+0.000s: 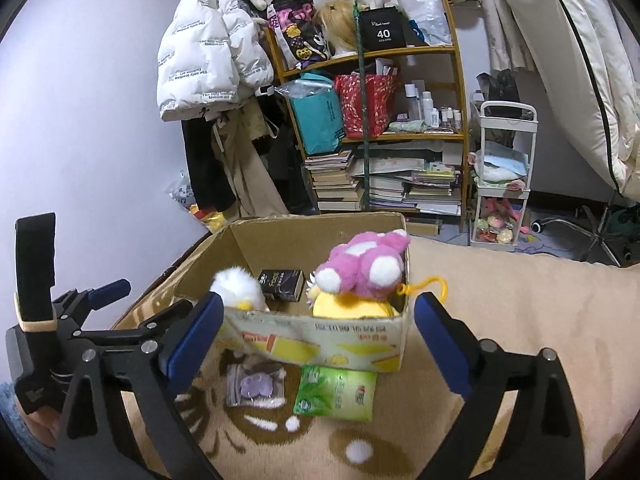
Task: Organize soft objects
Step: 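Raise both open tools and move back toward the items beside the box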
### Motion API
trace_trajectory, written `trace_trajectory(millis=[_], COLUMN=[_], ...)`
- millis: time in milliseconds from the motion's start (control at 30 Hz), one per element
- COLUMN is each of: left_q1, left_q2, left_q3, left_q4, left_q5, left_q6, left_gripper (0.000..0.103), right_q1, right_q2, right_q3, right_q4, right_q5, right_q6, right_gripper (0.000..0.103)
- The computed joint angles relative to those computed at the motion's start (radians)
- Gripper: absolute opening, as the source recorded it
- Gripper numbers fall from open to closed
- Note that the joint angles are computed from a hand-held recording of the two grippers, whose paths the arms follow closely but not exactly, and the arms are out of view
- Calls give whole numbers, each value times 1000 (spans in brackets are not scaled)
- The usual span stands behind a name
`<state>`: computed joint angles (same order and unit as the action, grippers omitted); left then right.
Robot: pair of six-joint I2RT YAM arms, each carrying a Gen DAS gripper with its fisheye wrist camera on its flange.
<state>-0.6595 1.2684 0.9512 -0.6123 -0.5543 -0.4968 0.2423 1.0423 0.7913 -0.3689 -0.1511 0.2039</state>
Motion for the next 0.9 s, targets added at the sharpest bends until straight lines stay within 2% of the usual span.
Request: trace_trajectory(millis=[200,500,900], left_q1=[-34,-56,46], left_q2=[-59,-90,-11], left_q3=[-21,-26,-40], left_q4=[-90,-164,-79], left_q5=[-2,9,116], left_q6=[-79,-132,-105], left_gripper=[97,97,97], right_q1=[22,48,65], right_q2=[-56,-113,-32], right_q3=[-17,-56,-76], right_q4=[-56,-99,-50], right_q5=[34,79,104], right_q6=[-11,-7,-9], right_gripper=[102,102,102])
